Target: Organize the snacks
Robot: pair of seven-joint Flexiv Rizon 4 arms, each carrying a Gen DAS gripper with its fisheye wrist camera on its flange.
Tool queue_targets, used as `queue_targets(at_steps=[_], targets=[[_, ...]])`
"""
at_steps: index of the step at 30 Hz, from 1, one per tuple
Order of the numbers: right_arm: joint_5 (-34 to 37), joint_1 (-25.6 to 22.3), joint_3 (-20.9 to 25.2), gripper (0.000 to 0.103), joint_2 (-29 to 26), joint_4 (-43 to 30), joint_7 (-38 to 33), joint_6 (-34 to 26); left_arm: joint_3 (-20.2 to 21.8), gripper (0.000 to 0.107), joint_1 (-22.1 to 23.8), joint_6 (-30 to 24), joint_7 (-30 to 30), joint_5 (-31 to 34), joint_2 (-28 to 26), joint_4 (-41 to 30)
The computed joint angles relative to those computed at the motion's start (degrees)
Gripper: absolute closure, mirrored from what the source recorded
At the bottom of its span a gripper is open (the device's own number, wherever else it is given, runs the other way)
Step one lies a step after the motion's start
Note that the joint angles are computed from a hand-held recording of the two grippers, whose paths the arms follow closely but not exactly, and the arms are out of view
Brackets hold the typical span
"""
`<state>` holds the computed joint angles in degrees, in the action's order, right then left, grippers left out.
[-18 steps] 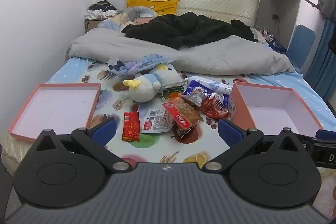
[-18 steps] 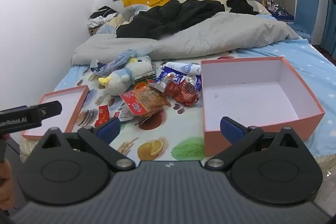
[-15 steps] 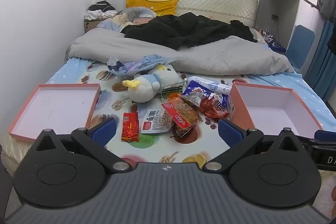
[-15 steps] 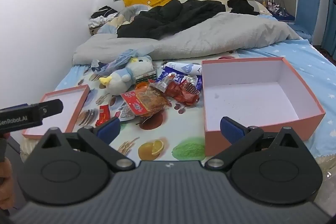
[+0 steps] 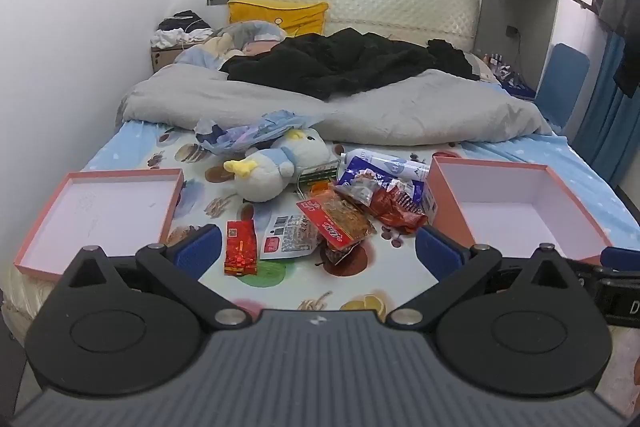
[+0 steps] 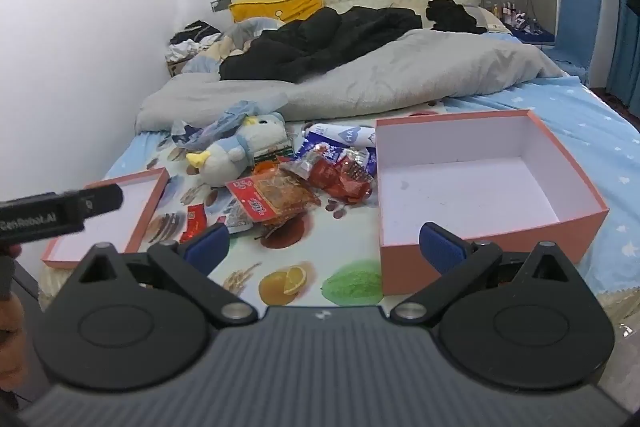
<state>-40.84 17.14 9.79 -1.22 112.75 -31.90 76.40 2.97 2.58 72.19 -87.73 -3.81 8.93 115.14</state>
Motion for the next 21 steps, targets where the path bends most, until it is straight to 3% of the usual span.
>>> queue_targets(at_steps=[21], targets=[[-0.64,-0.2,0.03,0.0,0.17,0.42,0.4,0.27,0.25,0.004,-0.24,0.07,1.86,-1.47,-0.23,0.24]])
